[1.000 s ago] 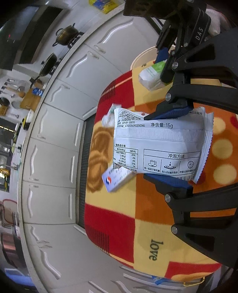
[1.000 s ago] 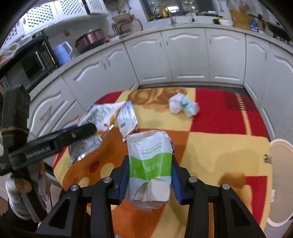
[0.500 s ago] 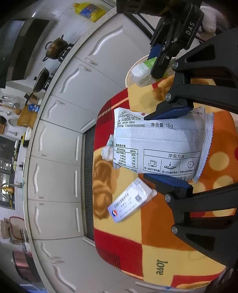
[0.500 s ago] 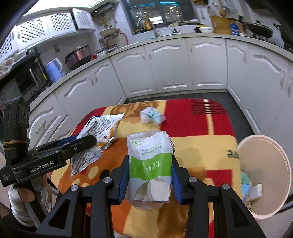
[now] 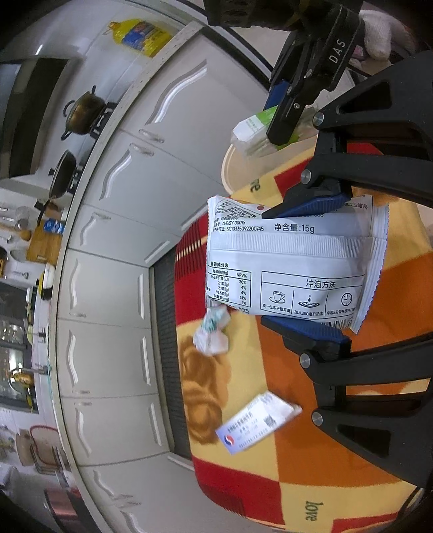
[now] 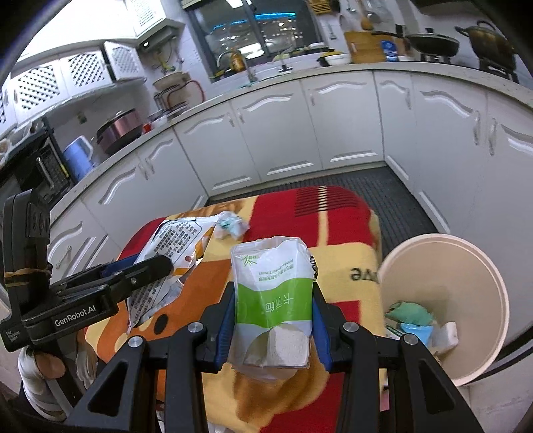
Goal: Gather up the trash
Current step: 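Carry both packets toward the white bin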
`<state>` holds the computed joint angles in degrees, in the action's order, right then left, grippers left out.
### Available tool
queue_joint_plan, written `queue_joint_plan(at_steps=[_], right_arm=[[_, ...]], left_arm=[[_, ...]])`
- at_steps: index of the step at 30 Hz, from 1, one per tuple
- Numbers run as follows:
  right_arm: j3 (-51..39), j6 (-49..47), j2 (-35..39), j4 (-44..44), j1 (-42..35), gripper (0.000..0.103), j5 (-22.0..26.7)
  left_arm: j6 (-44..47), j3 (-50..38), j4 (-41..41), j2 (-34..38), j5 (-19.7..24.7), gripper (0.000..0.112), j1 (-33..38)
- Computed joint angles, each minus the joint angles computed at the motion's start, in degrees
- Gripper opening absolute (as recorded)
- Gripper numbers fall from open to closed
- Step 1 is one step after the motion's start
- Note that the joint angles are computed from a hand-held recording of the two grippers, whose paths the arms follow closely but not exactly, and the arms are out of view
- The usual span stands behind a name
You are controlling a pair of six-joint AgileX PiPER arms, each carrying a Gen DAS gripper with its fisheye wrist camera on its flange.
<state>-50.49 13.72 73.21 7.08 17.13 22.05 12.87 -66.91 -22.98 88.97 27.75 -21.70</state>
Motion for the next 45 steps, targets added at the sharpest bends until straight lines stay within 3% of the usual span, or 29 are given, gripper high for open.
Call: queue_joint_plan(at_steps=[13,26,34,45], right_arm=[[4.5,-12.9,-6.6,11.9,-11.1,0.039,1.8],[7.6,-27.4,-9.3,24.7,-22.8,0.039,4.9],[9.1,-38.7,-7.0,34.3,-31.9,0.039,7.1],[10.5,-47.7,-1.2,41.0,-39.7,0.039,7.9]], left_arm=[[-8.6,-6.4,7.8,4.4,0.9,0.052,-8.5],[-11.8,-13.3,10.0,10.0,2.9,0.052,-13.9],[-11.7,-20.2,8.0,16.9,6.5,0.052,-16.1],[-12.3,-32.3,8.8,27.8,11.6,0.052,-19.1]])
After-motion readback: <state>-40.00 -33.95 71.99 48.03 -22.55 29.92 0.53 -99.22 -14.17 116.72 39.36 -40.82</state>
